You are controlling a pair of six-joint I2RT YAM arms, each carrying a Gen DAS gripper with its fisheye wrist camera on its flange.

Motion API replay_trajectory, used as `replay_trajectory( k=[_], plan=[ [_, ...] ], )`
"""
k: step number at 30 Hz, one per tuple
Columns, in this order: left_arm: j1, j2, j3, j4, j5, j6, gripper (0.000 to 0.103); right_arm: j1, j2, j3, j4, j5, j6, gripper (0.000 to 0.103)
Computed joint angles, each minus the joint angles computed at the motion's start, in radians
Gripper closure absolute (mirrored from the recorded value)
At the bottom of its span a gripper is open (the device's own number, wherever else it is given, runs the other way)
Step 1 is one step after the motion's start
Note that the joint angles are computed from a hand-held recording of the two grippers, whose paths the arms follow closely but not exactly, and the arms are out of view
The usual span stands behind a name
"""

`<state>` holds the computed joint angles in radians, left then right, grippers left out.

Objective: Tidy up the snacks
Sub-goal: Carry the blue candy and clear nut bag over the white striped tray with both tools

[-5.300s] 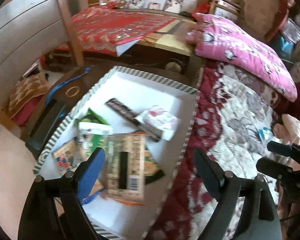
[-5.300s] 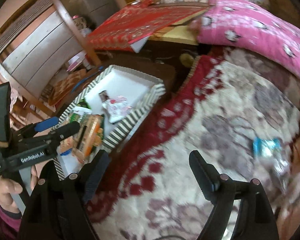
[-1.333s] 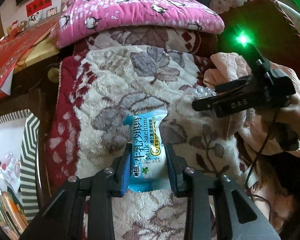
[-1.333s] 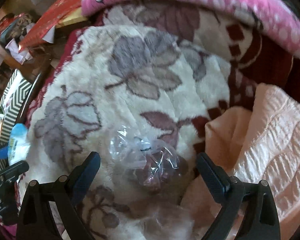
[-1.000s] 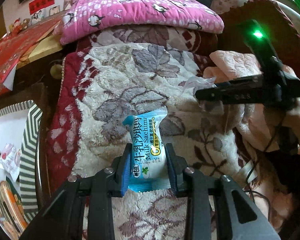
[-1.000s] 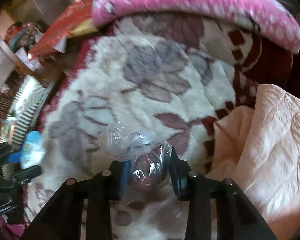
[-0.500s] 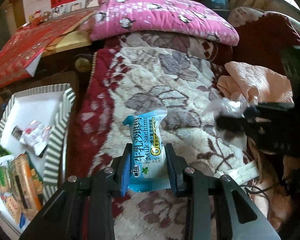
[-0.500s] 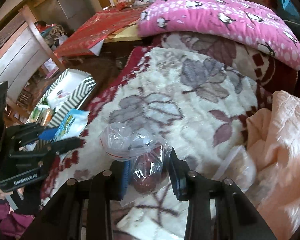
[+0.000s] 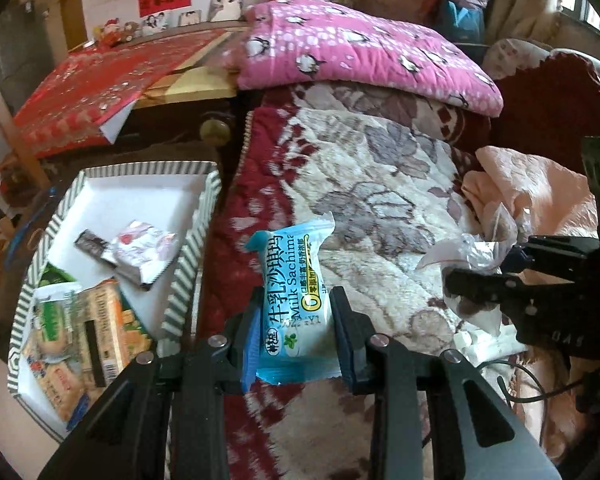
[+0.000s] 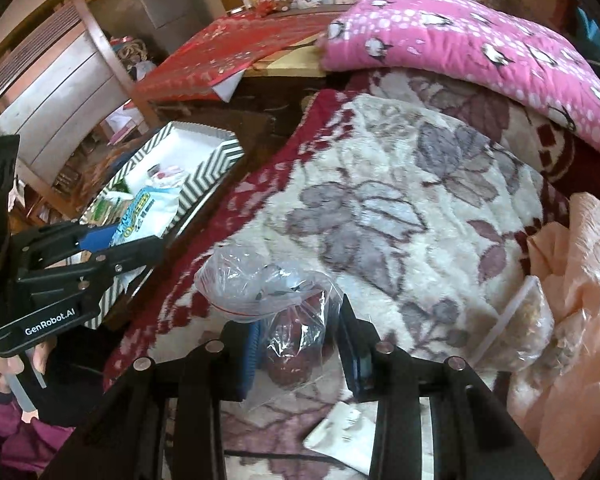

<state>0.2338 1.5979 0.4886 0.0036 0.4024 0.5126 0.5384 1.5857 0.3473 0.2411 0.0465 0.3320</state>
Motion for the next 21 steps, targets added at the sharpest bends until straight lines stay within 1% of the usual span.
replay_trajectory(
  k=[6, 14, 21],
  plan=[
    [0.095, -0.006, 0.035, -0.039, 0.026, 0.034, 0.072, 0.077, 0.040, 0.080, -0.046, 0.025, 0.021, 0.066],
    [0.192, 0.033, 0.096, -0.074, 0.054, 0.062, 0.072, 0.155, 0.109, 0.187, -0.099, 0.047, 0.038, 0.066],
    [0.269, 0.079, 0.157, -0.094, 0.072, 0.082, 0.072, 0.193, 0.179, 0.290, -0.137, 0.045, 0.026, 0.066]
  ],
)
